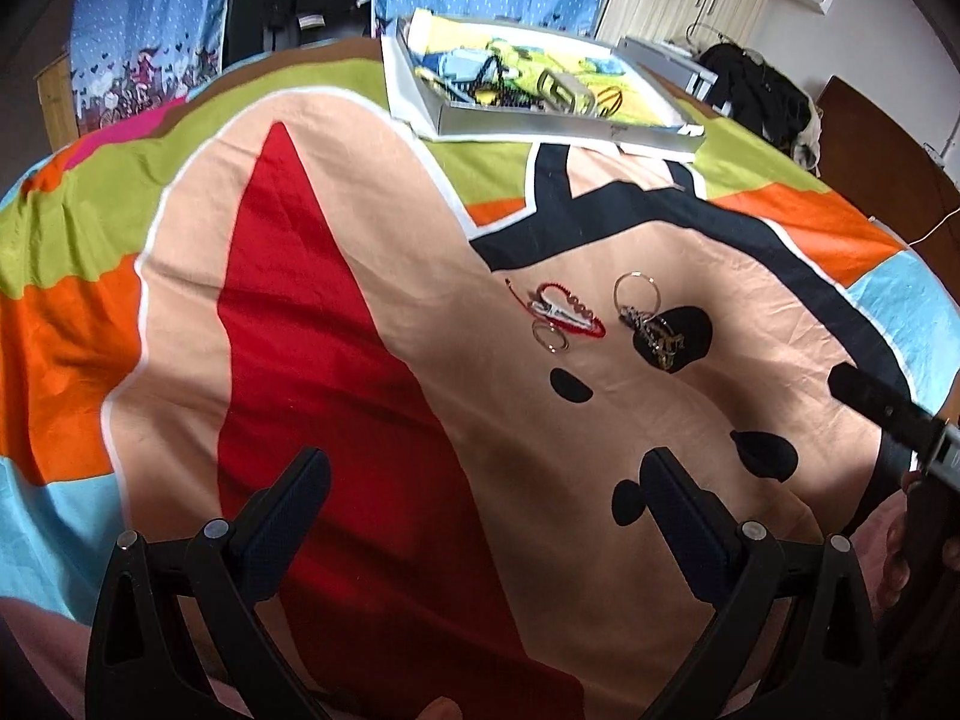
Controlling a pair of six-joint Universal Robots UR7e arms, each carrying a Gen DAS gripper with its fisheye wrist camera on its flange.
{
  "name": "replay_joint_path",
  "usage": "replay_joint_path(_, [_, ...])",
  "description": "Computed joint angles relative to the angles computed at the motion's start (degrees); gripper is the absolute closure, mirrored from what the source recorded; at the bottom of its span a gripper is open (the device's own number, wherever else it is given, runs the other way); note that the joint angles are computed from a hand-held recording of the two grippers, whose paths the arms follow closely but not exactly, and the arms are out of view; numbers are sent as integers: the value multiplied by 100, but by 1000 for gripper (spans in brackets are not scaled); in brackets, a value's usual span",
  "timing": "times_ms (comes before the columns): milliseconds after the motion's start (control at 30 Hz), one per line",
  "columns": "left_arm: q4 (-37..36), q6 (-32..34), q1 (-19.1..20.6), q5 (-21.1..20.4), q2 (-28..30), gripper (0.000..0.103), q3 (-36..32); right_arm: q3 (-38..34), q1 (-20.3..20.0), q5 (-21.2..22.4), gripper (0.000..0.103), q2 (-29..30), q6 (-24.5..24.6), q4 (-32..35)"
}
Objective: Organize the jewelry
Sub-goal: 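Withdraw both tools from the tray and move toward the remaining items, then grasp the silver ring with the left tool while the right tool grasps the gold chain keychain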
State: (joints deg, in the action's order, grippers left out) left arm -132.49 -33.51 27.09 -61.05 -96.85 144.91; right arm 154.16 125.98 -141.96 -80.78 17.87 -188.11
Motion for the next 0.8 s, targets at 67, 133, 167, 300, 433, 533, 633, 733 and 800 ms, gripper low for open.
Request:
replay_joint_path(67, [16,84,139,-109,177,2,-120,31,-298,380,0,-281,-63,96])
replay_joint_path(133, [-67,306,323,-273,399,2,-256,33,-614,799,0,-582,-166,324])
replay_joint_path(167, [-134,483,420,-373,546,2,-340,21,-856,1125,0,-802,-328,525])
replay_joint_path(300, [-405,1074,610,-543,1025,2,-561,-123,-1468,1856,0,-1181,-914,1017])
replay_joint_path(433, [-713,1603,820,-613,1565,2,-757,-255,-1939,2256,0,-1150,-1533,1057])
replay_joint_path(533, [-896,1761,1065,-783,1847,2,-897,-343,-2319,2517,0,-964,-1908,846])
replay_joint_path(633, [-1198,1923,1295,-903,2071,3,-993,-399,-2597,2722,0,-811,-2101,654])
replay_joint_path(733, [-1409,2021,1454,-972,2254,4,-1090,-474,-2878,2969,0,-681,-2243,522])
replay_joint_path(800, [-1528,2093,1538,-1036,2356,7,-1136,-512,-3038,3166,0,-627,-2313,482])
